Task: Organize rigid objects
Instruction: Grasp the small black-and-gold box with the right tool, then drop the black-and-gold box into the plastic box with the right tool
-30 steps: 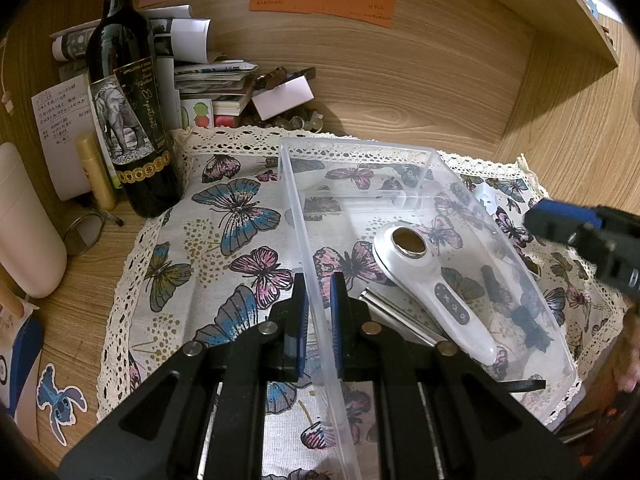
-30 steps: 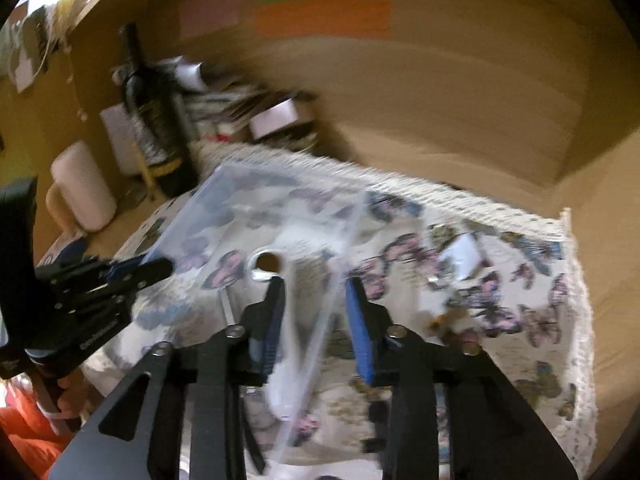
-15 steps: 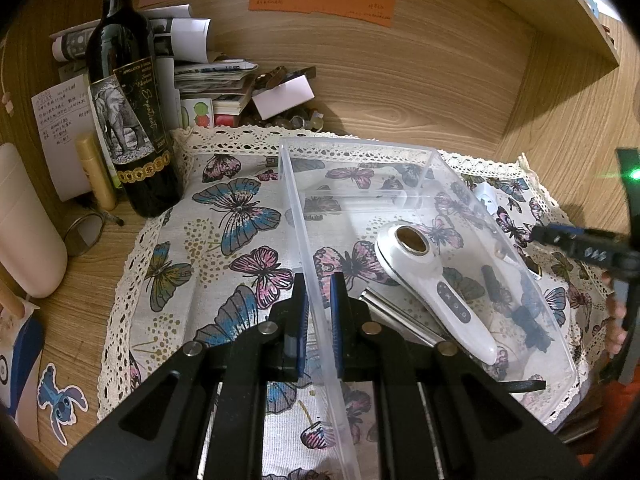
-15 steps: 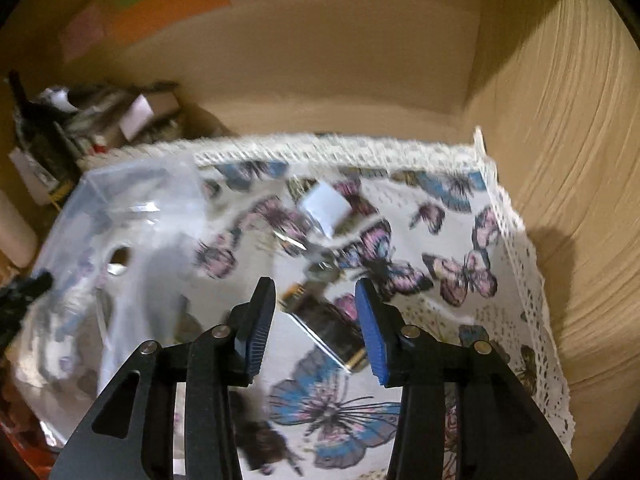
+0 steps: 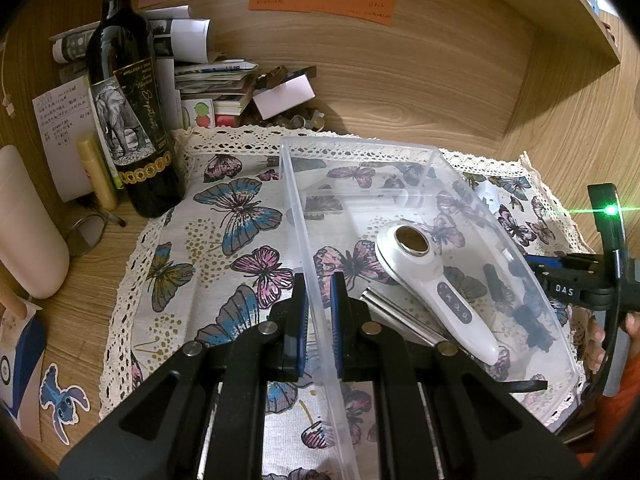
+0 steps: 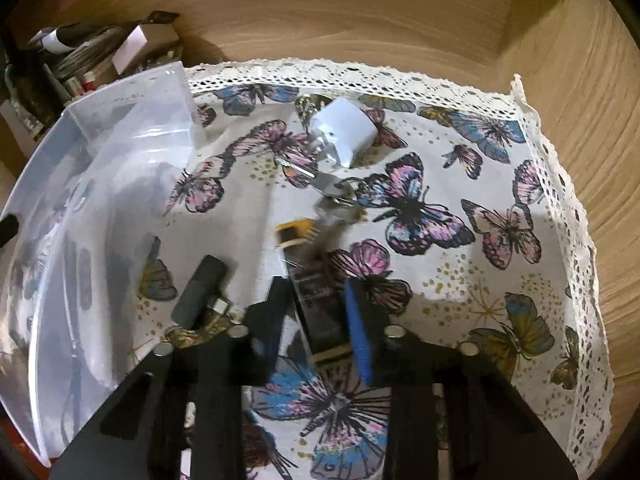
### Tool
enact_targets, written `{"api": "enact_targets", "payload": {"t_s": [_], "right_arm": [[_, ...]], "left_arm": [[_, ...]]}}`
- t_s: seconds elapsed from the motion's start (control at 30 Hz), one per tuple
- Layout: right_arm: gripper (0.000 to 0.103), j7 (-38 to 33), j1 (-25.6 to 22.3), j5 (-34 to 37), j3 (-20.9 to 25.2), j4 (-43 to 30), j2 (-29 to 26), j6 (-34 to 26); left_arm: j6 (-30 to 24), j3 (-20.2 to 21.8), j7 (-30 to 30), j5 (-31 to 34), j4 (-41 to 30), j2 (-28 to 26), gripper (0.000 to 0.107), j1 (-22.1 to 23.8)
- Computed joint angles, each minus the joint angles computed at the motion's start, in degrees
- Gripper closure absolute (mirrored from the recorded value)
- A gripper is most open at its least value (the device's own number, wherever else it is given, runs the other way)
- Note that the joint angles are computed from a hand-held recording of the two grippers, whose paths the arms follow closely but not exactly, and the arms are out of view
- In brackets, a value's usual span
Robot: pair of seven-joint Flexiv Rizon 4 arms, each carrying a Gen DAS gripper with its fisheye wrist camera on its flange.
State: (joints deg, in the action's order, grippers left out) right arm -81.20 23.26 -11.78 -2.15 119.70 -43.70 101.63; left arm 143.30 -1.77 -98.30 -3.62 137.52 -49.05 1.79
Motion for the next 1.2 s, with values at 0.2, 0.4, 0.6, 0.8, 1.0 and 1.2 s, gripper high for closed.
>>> {"api": "enact_targets", "payload": {"t_s": [0.2,0.4,0.6,0.8,1.0,1.2], "right_arm": [[0.082,-0.3,-0.5,0.4,1.2,0.5,0.3,2.6],[0.082,-1.9,1.1,2.0,1.0,2.9,2.6,7.3],[0.081,-4.1,1.6,3.6,2.5,4.7,5.1,12.2],[0.081,-6.4,1.6,4.0,4.6,5.7,6.6,15.9],[0.081,-8.2,2.1,3.1,6.2,6.1,6.9,16.9],[0.081,-8.7,2.1,1.0,7.8,5.8,6.3,15.2]], "left_arm": [[0.0,0.1,0.0,0.0,0.0,0.0,0.097,-0.1],[0.0,0.0,-0.1,0.0,0.0,0.0,0.097,-0.1],[-0.1,0.1,0.0,0.2,0.0,0.0,0.097,0.1],[-0.1,0.1,0.0,0.1,0.0,0.0,0.097,0.0],[-0.1,0.1,0.0,0.0,0.0,0.0,0.097,0.0],[-0.1,0.1,0.0,-0.1,0.0,0.0,0.097,-0.1]]}}
